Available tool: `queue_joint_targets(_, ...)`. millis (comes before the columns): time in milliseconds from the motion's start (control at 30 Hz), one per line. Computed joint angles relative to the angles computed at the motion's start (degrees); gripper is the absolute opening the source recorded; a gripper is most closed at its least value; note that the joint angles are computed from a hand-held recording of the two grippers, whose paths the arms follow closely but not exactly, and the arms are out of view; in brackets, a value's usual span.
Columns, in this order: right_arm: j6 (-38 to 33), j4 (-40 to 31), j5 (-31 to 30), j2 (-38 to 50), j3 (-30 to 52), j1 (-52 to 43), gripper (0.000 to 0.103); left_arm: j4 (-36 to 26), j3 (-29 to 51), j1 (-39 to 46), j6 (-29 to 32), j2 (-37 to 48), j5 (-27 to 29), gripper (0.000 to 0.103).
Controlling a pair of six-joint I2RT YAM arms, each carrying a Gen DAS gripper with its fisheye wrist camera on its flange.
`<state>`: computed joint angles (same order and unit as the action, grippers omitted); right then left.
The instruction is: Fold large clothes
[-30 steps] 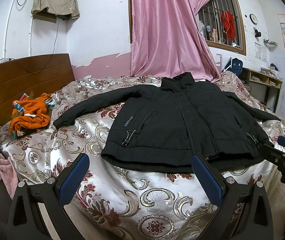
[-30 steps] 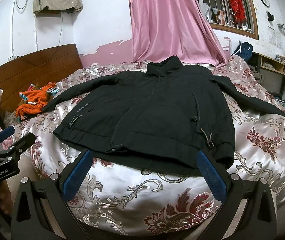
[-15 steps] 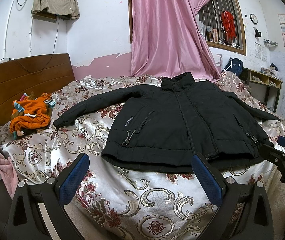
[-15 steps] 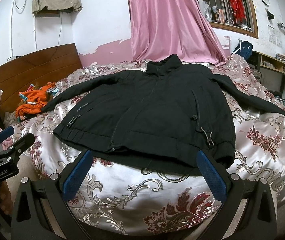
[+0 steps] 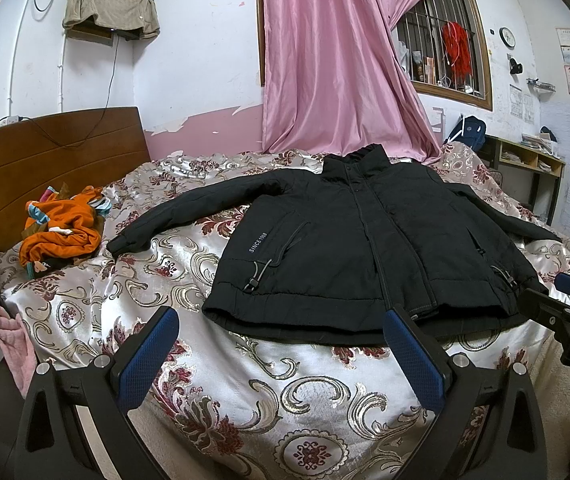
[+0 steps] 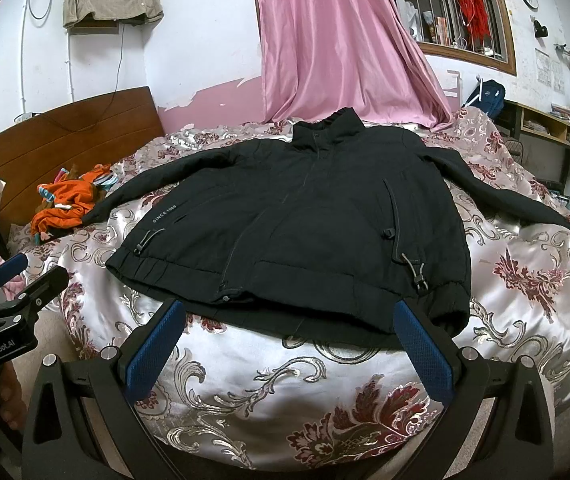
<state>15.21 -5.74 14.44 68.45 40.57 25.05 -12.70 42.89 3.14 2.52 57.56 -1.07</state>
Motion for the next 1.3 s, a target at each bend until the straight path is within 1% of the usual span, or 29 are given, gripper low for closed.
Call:
queue_joint_targets(233, 0.01, -0.05, -0.27, 0.28, 0.12, -0.31, 0.102, -0.04, 0.03, 0.04, 0.02, 0.01, 0.15, 0.103)
queue_joint_targets(433, 2.06, -2.12, 1.52, 2.45, 1.39, -0.31, 0.102, -1.89, 1.3, 0.02, -0.04, 1.27, 1.14, 0.103)
queue_joint_targets(533, 3.21, -3.22, 1.15, 2.8, 1.73, -2.04, 0.102, -2.64, 3.27, 1.9, -0.07, 4.43, 3.07, 0.103)
queue_joint_targets(700, 3.76, -4.17, 0.72, 3.77, 2.44, -3.95, 0.102, -3.36, 6.8, 2.51, -1.05, 10.01, 3.53, 0.103)
queue_joint_targets(867, 2.55, -5.49, 1.07, 6.37, 5.81, -6.52, 0.102, -4.67, 13.44, 1.19, -1.22, 17.39, 3.5, 0.103)
queue_joint_targets(967, 2.47, -5.56, 0.49, 8.16, 8.0, -8.84, 0.102, -6.99, 18.52, 0.02, -2.07, 22.26, 3.4, 0.103)
queue_joint_targets(1067, 2.5, -4.86, -1.31, 10.55, 9.96, -12.2, 0.102, -10.13, 24.92, -1.7, -3.19, 27.78, 2.73, 0.103)
queue_joint_targets(1167, 2.27, -4.45, -1.3, 14.26, 12.8, -15.12, 0.102, -12.65, 30.92, -3.0, -3.79, 32.62, 1.28, 0.103)
queue_joint_targets(1300, 2.82, -5.52, -2.63, 19.64, 17.39, -18.66, 0.102, -18.0, 41.96, -4.82, -4.58, 40.77, -1.62, 0.103)
